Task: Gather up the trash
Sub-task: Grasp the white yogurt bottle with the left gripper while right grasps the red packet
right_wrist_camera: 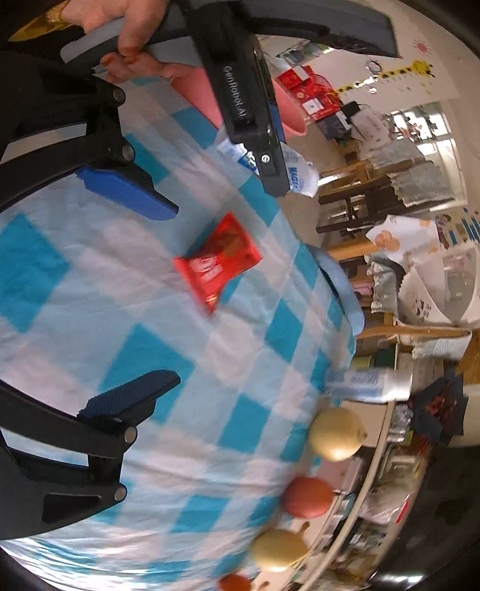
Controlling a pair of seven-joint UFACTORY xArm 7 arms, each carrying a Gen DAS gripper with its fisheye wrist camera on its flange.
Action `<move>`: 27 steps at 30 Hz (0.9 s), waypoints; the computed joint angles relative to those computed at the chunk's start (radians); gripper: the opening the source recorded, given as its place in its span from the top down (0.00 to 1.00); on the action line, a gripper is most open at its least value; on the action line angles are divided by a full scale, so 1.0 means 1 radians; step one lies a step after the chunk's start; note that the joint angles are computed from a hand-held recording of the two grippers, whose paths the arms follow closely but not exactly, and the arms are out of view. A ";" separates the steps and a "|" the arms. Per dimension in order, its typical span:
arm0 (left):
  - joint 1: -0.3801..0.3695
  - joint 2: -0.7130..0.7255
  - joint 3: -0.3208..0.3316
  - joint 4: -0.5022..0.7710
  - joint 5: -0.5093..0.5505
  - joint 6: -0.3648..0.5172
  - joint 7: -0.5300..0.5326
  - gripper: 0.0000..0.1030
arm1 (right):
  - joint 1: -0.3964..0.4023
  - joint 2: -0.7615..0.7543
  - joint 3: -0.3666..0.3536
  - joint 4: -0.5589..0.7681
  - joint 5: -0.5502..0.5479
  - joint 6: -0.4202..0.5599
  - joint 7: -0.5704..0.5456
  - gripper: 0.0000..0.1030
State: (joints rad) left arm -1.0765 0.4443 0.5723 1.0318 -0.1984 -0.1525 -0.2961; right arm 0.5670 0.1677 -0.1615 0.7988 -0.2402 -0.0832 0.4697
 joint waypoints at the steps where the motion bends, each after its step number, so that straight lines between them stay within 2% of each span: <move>1: 0.007 0.002 -0.004 0.005 0.000 0.000 0.000 0.38 | 0.004 0.012 -0.004 0.020 -0.005 0.006 -0.005 0.20; 4: 0.079 -0.002 -0.066 0.019 0.005 -0.006 -0.002 0.38 | -0.062 0.061 0.070 0.097 -0.001 0.050 -0.064 0.20; 10: 0.148 -0.019 -0.127 0.016 -0.005 -0.024 0.012 0.38 | -0.124 0.161 0.150 0.234 -0.004 0.140 -0.143 0.20; 11: 0.151 -0.020 -0.130 0.015 -0.009 -0.023 0.017 0.38 | -0.109 0.174 0.135 0.250 -0.013 0.153 -0.137 0.22; 12: 0.148 -0.019 -0.128 0.015 -0.013 -0.024 0.020 0.38 | -0.124 0.186 0.151 0.265 -0.009 0.165 -0.144 0.27; 13: 0.148 -0.019 -0.129 0.016 -0.017 -0.025 0.023 0.38 | -0.176 0.204 0.210 0.281 0.036 0.176 -0.183 0.29; 15: 0.164 -0.024 -0.146 0.015 -0.018 -0.027 0.032 0.38 | -0.232 0.224 0.272 0.296 0.095 0.180 -0.228 0.32; 17: 0.173 -0.025 -0.155 0.012 -0.021 -0.031 0.042 0.38 | -0.218 0.239 0.260 0.307 0.107 0.188 -0.235 0.39; 22: 0.179 -0.028 -0.165 0.010 -0.035 -0.030 0.059 0.38 | -0.147 0.243 0.182 0.304 0.082 0.171 -0.200 0.47; 25: 0.173 -0.026 -0.161 0.012 -0.043 -0.031 0.064 0.38 | -0.113 0.234 0.145 0.291 0.067 0.159 -0.163 0.60; 27: 0.169 -0.025 -0.157 0.012 -0.047 -0.031 0.069 0.38 | -0.098 0.227 0.129 0.280 0.056 0.157 -0.139 0.60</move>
State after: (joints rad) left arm -0.9078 0.4194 0.4157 1.0437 -0.2452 -0.1834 -0.2267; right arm 0.4692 0.3943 -0.0328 1.0793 -0.1844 0.0739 0.3306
